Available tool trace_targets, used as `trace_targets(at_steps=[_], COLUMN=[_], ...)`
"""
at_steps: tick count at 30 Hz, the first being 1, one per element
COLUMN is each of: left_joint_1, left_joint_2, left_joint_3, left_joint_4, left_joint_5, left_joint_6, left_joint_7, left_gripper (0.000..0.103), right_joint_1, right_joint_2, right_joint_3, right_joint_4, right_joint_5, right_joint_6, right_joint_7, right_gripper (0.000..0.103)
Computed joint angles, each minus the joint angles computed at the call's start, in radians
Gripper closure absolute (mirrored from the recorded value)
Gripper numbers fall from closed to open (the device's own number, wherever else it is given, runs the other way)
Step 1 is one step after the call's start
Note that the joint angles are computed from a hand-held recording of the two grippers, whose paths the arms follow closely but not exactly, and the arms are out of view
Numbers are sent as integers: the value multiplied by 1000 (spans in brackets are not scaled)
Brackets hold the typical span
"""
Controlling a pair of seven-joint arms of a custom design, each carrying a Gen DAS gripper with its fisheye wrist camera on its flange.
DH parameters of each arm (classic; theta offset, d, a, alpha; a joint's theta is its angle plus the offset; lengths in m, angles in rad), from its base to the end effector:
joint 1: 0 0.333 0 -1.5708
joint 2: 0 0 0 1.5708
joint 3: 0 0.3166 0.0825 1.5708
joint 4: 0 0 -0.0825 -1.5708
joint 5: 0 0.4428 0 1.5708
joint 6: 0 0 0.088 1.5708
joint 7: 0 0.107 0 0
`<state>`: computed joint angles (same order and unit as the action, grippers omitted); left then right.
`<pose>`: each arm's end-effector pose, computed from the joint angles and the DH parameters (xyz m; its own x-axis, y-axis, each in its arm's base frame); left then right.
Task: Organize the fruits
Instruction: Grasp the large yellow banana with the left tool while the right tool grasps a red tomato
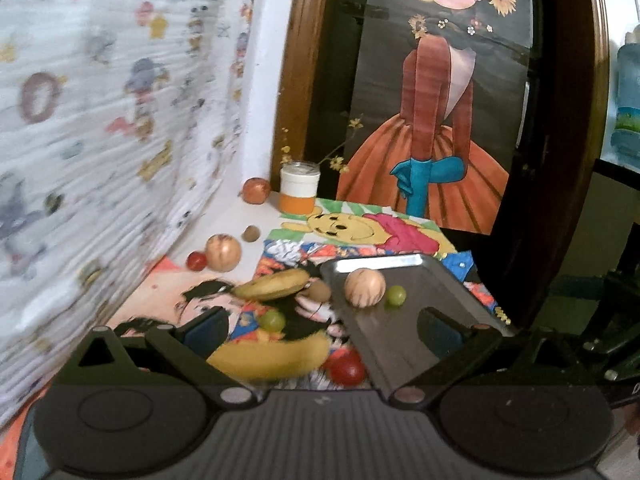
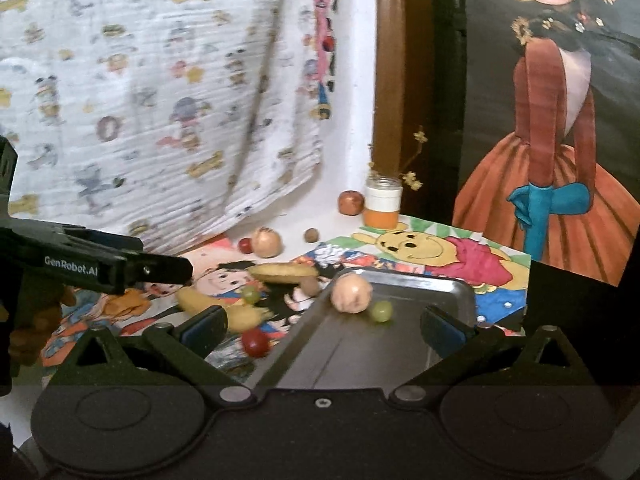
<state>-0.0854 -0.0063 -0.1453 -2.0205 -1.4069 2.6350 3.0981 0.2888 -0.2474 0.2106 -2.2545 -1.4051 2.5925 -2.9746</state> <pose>0.6294 -0.1226 0.4799 -0.6666 -0.7362 0.1172 -0.4040 0.2246 -0.8868 0.4850 0.2913 0.4886 -0.1432 -0.9896 -0.0126 -0.4095 0.0708 -0.9095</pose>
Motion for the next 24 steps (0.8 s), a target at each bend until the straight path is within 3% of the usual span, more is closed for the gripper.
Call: trace_targets(at_steps=[7, 24], left_joint_1=[17, 56], left_joint_2=[-58, -32], left_joint_3=[31, 54], left_joint_4=[-91, -119], left_joint_5=[-21, 123], left_joint_6=[-7, -6], left_joint_7=[67, 56], left_gripper=[0, 0], right_joint_1=[35, 91], right_joint_2=[22, 120], right_joint_3=[17, -5], right_joint_4=[8, 50], right_joint_5=[46, 218], right_joint_6=[-4, 12], right_joint_7=[-12, -138], right_gripper=[1, 1])
